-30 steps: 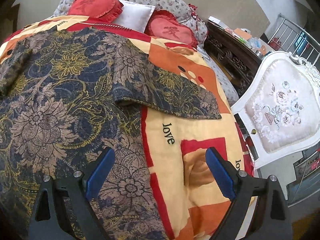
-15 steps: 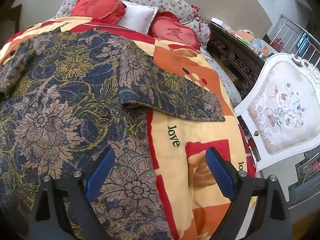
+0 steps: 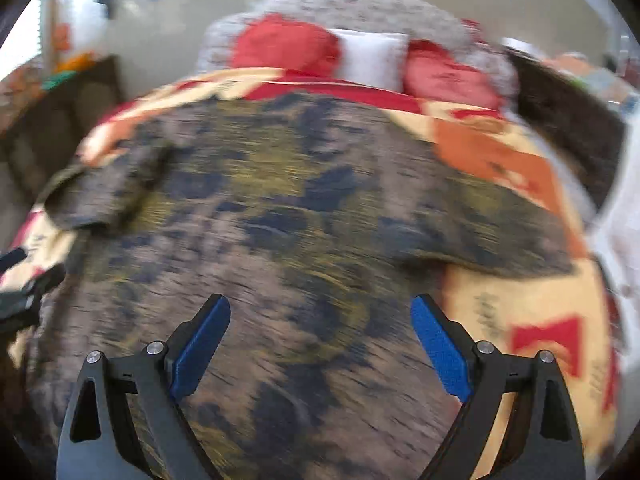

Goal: Fold small clothes
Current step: 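Grasp the sleeve with the left gripper and lift it up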

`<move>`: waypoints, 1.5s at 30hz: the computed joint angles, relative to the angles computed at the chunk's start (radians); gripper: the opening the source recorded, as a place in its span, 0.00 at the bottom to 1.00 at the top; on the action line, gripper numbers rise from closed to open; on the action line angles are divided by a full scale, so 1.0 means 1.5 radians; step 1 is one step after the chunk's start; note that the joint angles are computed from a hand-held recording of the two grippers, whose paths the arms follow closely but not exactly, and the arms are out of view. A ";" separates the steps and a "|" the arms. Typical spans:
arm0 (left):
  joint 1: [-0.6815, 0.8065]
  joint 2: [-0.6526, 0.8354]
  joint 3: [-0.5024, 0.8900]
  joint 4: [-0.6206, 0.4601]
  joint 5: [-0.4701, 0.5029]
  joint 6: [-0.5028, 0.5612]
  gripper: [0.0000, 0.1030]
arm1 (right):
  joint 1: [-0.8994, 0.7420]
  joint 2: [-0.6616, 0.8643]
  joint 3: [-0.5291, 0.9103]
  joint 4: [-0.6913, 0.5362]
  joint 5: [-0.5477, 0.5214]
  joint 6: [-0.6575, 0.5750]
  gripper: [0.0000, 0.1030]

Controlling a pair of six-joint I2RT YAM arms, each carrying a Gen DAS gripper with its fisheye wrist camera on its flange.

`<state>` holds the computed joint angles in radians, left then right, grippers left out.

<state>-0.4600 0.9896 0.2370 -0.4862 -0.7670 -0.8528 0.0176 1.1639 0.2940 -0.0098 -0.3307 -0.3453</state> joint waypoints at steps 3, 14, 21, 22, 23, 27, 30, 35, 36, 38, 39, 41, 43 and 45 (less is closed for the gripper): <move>0.142 -0.060 -0.027 0.080 -0.014 0.226 1.00 | 0.051 0.119 -0.015 0.143 0.048 -0.004 0.98; 0.685 0.219 0.076 0.371 0.497 0.668 0.52 | 0.045 0.293 -0.012 0.271 0.055 0.017 1.00; 0.618 0.294 0.102 0.403 0.370 0.715 0.54 | 0.042 0.296 -0.015 0.278 0.054 0.016 1.00; 0.611 0.301 0.097 0.420 0.352 0.713 0.38 | 0.042 0.296 -0.012 0.276 0.054 0.016 1.00; 0.615 0.295 0.095 0.420 0.345 0.706 0.10 | 0.045 0.299 -0.011 0.278 0.056 0.019 1.00; 0.695 0.158 0.063 0.378 0.385 0.655 0.04 | 0.046 0.304 -0.010 0.282 0.056 0.020 1.00; 0.845 -0.045 0.045 0.274 0.465 0.662 0.04 | 0.047 0.303 -0.011 0.282 0.056 0.020 1.00; 1.173 -0.153 0.118 0.166 0.648 0.775 0.04 | 0.050 0.305 -0.012 0.288 0.061 0.020 1.00; 1.230 -0.132 0.146 0.155 0.684 0.790 0.04 | 0.050 0.305 -0.012 0.288 0.061 0.020 1.00; 1.330 -0.091 0.194 0.138 0.761 0.815 0.03 | 0.049 0.305 -0.012 0.288 0.062 0.019 1.00; 1.350 -0.084 0.204 0.135 0.775 0.824 0.03 | 0.049 0.306 -0.012 0.289 0.061 0.019 1.00; 1.384 -0.095 0.206 0.133 0.805 0.834 0.03 | 0.050 0.306 -0.012 0.289 0.062 0.020 1.00; 1.418 -0.102 0.220 0.087 0.872 0.834 0.03 | 0.049 0.306 -0.012 0.288 0.062 0.019 1.00; 1.392 -0.133 0.220 0.037 0.920 0.820 0.03 | 0.050 0.306 -0.012 0.288 0.062 0.020 1.00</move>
